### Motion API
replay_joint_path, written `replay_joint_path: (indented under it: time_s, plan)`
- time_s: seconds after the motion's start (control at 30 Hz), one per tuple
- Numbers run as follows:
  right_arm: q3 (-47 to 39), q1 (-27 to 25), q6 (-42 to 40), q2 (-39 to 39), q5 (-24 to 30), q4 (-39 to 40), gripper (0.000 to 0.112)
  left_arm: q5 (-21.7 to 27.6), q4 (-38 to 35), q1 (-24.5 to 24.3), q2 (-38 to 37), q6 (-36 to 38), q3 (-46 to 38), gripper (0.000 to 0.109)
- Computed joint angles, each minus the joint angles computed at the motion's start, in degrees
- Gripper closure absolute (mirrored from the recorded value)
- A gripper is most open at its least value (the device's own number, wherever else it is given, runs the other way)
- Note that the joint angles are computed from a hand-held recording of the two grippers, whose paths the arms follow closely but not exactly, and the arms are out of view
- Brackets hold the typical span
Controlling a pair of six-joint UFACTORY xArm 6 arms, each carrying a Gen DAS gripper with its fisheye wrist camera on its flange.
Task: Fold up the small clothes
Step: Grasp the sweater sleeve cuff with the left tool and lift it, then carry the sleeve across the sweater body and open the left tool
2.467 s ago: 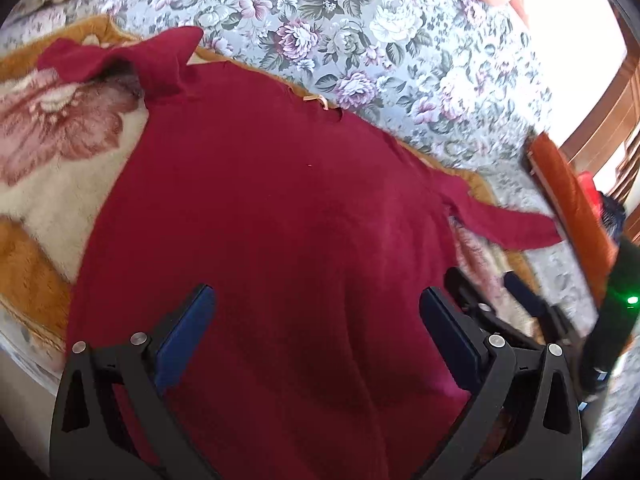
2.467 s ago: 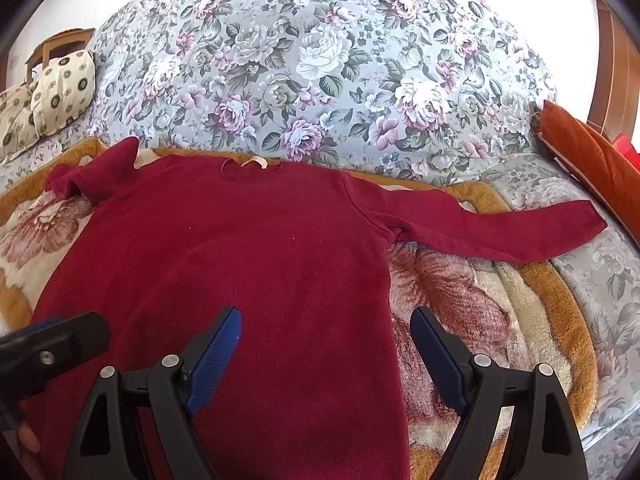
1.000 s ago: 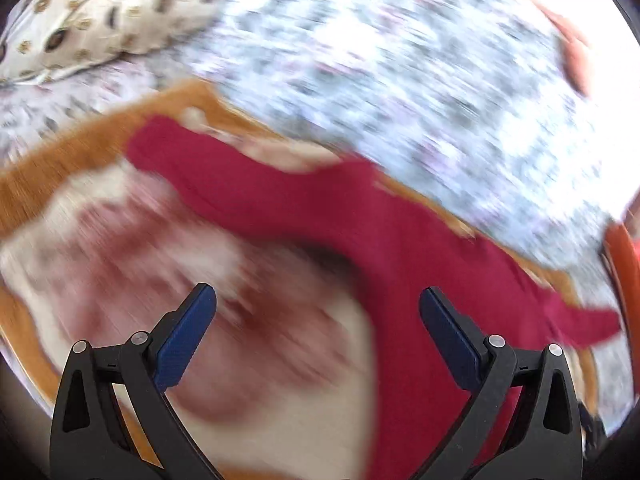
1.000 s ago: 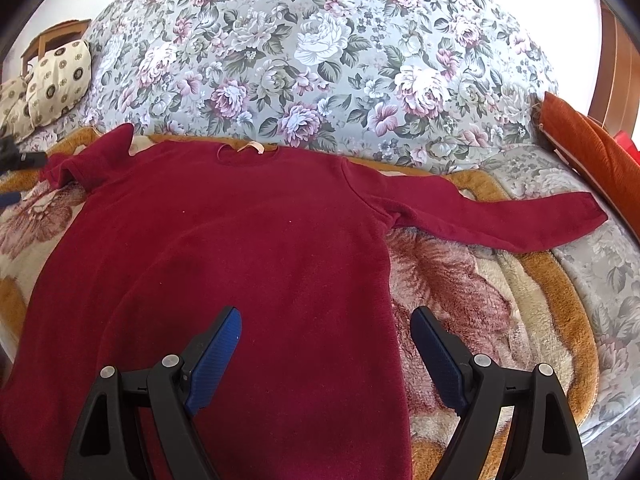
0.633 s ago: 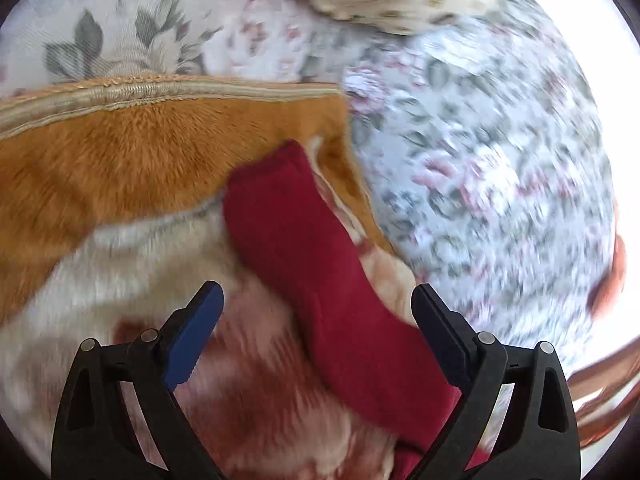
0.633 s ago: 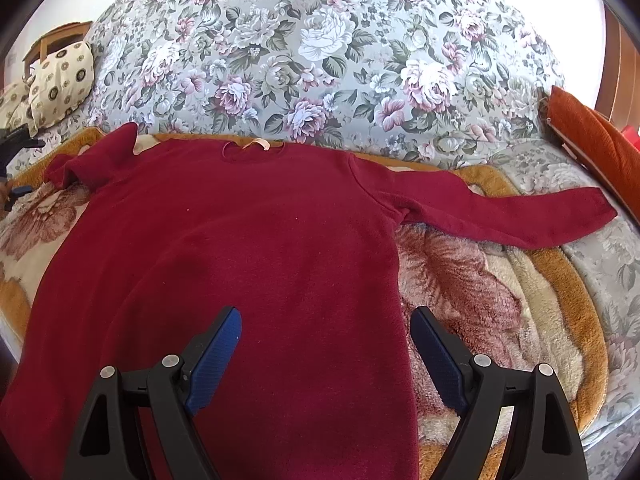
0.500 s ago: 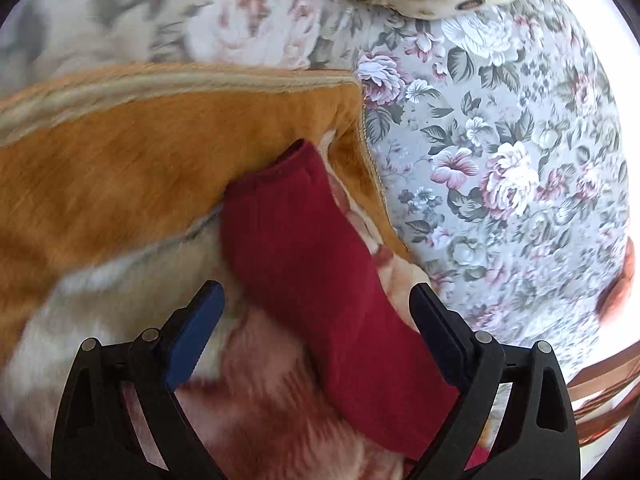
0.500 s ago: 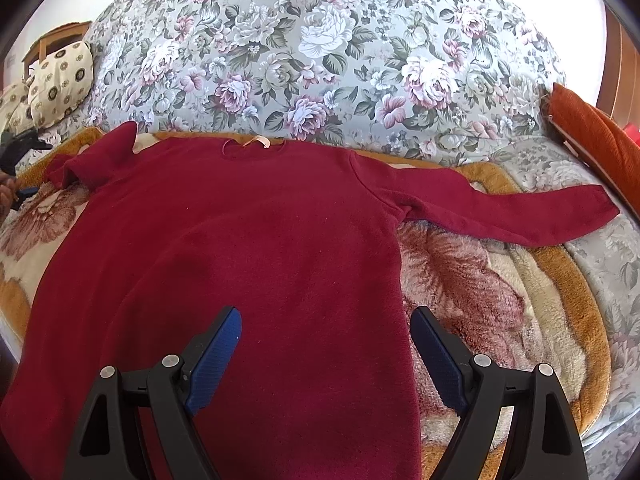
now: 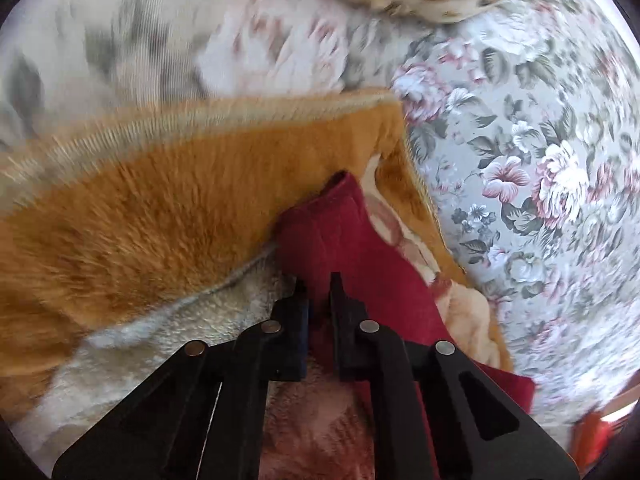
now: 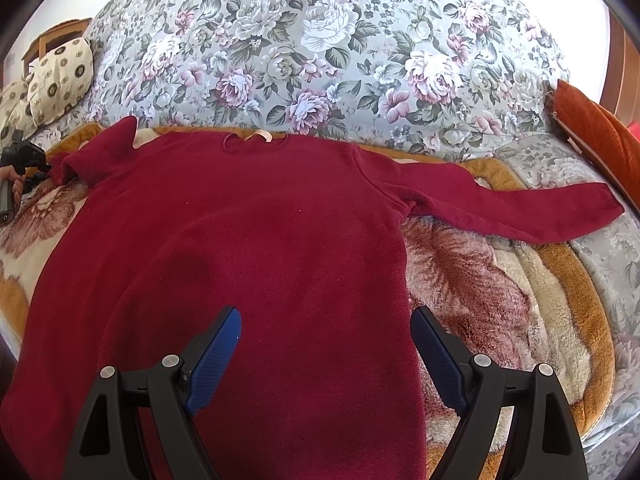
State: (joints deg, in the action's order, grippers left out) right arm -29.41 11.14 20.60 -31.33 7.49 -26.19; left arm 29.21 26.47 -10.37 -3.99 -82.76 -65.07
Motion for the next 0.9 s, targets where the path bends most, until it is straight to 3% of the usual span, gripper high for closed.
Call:
replay_joint_path:
  time_s: [0.07,0.13,0.37,0.5,0.63,0.73,0.9]
  plan:
    - [-0.2,0.0,0.5,0.1,0.3,-0.3,0.028,7.5,11.8,-2.8,-1.7,-6.8,-3.0,0.103]
    - [-0.2,-0.1,0.6,0.0,0.4,-0.4,0.028,14.1,18.9,-5.5,-2.9,-9.2,-5.9,0.103]
    - [0.3,-0.4,-0.9,-0.2,-0.4,2.2,0.028,23.5,28.0,-11.8,-4.7,-10.0,-12.9,0.103]
    - [0.8,-0.5,-1.9,-0.7,-0.7,4.1,0.028,20.1,29.7,-15.6,-3.5,-8.6,-15.2,0.103]
    - [1.0,-0.6,-3.0,-0.9,-0.9,6.0,0.028,7.2,27.9,-19.6,0.2,-2.3,-17.5,0.103]
    - [1.0,-0.9,-1.4,-0.9,-0.7,4.4,0.028,2.1,23.6,-23.6,8.4,4.5,-24.9,0.103]
    - [1.1,-1.2,0.2,-1.3,-0.6,3.0,0.028,0.9,15.6,-27.7,26.0,9.4,-43.0,0.103]
